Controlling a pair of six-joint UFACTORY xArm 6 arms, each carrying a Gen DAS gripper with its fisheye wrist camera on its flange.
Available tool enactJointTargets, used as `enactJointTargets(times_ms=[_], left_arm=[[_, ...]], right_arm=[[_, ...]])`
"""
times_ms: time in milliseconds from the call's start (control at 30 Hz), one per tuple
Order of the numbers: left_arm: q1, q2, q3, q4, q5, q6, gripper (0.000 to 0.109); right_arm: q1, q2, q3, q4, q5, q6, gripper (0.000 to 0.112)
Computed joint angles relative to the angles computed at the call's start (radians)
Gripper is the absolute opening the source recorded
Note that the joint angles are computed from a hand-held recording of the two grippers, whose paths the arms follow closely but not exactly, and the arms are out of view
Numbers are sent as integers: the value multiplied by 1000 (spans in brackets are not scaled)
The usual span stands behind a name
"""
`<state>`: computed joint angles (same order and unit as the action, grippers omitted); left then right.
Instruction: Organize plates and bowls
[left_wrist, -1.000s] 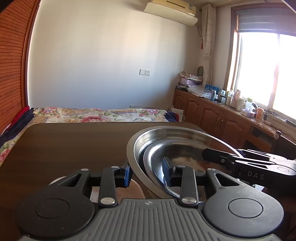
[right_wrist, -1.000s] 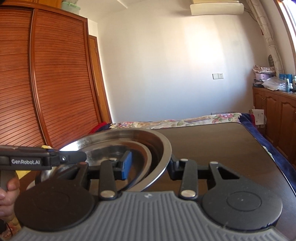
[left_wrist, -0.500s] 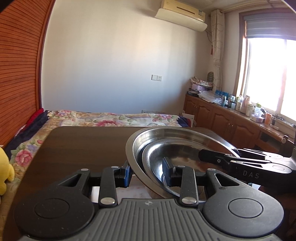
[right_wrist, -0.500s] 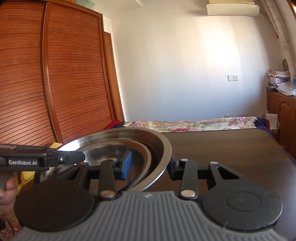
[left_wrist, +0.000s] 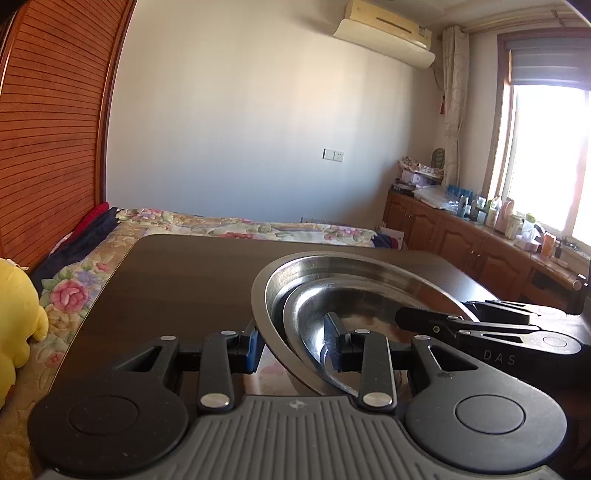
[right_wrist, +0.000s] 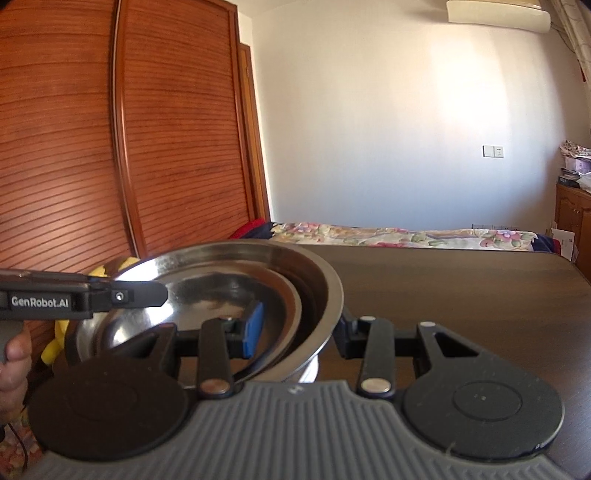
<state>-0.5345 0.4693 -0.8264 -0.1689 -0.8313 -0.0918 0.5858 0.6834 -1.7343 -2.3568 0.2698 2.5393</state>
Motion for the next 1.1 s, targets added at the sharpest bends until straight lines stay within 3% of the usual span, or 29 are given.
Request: enactJointTargets(times_ms=[467,600,1100], left_arm=[[-4,29,1,-19,5,17,36],[-1,40,2,-15,0,6,36],[-35,42,1,-92,-3,66,36]], right_arm=[[8,25,-16,63,-14,-63,42],[3,37,-32,42,-38,-8,42],[10,52,-46,47,-31,-22,42]])
